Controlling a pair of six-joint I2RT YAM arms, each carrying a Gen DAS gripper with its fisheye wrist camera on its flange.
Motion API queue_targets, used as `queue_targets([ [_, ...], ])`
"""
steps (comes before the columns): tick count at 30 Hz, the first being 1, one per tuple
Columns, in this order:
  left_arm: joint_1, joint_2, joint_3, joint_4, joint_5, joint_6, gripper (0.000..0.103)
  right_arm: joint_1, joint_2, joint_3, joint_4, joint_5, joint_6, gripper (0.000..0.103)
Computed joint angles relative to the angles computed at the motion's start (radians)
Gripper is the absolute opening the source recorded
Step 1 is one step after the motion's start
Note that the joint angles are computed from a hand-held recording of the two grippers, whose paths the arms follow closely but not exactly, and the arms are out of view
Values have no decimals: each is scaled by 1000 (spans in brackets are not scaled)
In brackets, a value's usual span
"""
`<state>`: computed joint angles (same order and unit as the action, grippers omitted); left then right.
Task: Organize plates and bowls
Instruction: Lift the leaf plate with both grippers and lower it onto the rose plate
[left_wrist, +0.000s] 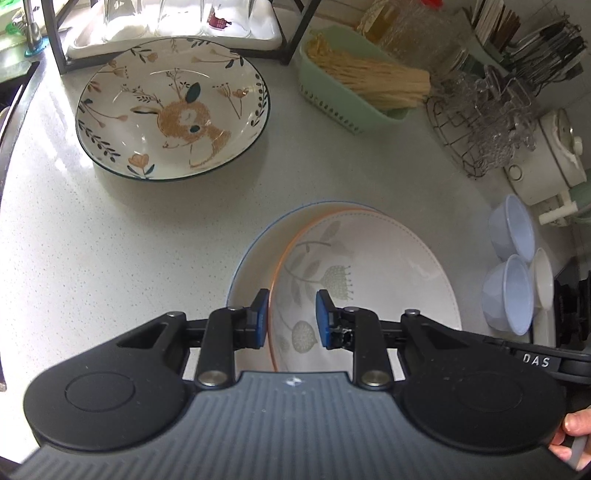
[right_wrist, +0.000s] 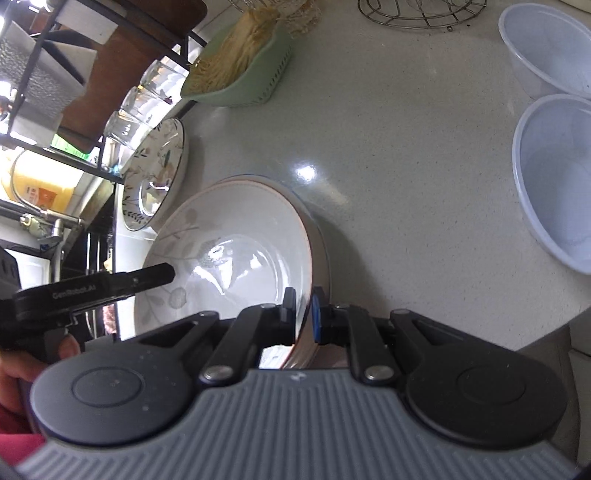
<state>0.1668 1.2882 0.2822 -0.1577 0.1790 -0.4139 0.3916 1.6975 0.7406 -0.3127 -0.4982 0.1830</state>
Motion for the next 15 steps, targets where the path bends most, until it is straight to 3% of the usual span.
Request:
queue_targets([
  [9, -55, 25, 35, -29, -69, -27, 29, 8, 24, 13, 14, 3, -57, 13],
  [15, -51, 24, 30, -48, -81, -19, 29, 67, 4, -10, 51, 81, -60, 13],
])
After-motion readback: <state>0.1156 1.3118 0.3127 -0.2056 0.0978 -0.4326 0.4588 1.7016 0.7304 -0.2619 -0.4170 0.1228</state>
